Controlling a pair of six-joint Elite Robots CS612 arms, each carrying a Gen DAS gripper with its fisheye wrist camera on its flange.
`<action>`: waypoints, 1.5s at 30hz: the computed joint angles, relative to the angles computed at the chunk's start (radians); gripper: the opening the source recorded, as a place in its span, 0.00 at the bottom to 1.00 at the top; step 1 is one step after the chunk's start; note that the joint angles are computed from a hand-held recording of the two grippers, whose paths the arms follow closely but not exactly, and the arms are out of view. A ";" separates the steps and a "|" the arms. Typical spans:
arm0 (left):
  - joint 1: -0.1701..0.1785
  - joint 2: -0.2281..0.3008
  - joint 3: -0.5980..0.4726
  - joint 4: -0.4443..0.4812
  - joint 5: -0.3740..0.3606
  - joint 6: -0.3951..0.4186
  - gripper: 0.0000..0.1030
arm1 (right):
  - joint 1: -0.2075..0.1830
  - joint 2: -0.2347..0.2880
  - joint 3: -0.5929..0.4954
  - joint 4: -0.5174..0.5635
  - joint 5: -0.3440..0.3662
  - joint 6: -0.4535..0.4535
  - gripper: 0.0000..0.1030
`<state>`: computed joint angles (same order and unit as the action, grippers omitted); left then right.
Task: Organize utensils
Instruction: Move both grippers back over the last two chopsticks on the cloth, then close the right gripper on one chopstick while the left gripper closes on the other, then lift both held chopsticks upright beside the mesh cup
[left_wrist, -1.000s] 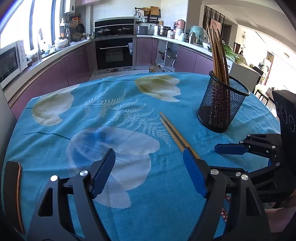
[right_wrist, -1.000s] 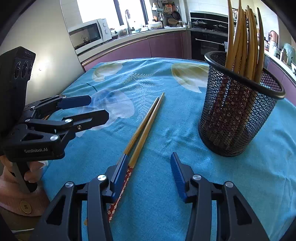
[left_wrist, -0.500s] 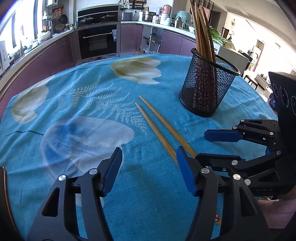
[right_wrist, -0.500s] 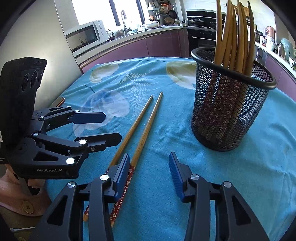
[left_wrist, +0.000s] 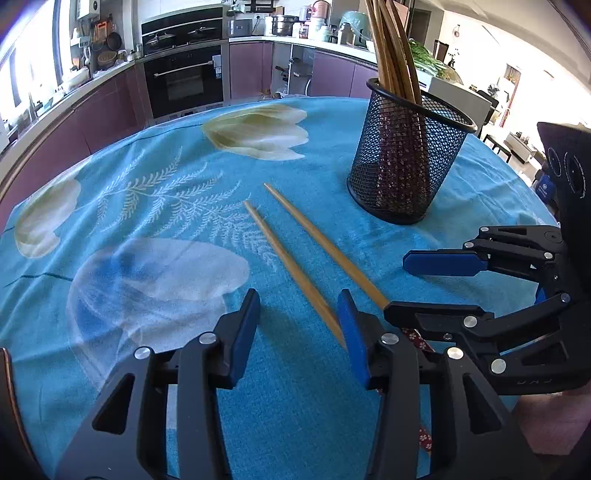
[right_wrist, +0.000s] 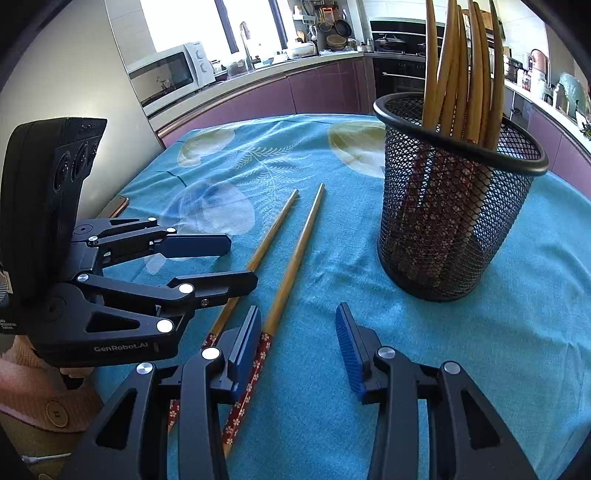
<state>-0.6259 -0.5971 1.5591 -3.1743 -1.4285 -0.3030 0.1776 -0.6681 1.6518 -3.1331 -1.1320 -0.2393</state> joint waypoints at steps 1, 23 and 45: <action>0.001 0.001 -0.002 0.002 0.001 0.003 0.39 | 0.001 0.001 -0.002 0.000 0.000 0.002 0.39; 0.013 0.013 -0.027 0.004 0.007 -0.006 0.16 | 0.016 0.031 -0.060 0.002 -0.036 0.032 0.15; 0.008 0.004 -0.008 -0.009 0.022 -0.019 0.33 | -0.013 0.022 -0.037 -0.009 0.078 0.103 0.05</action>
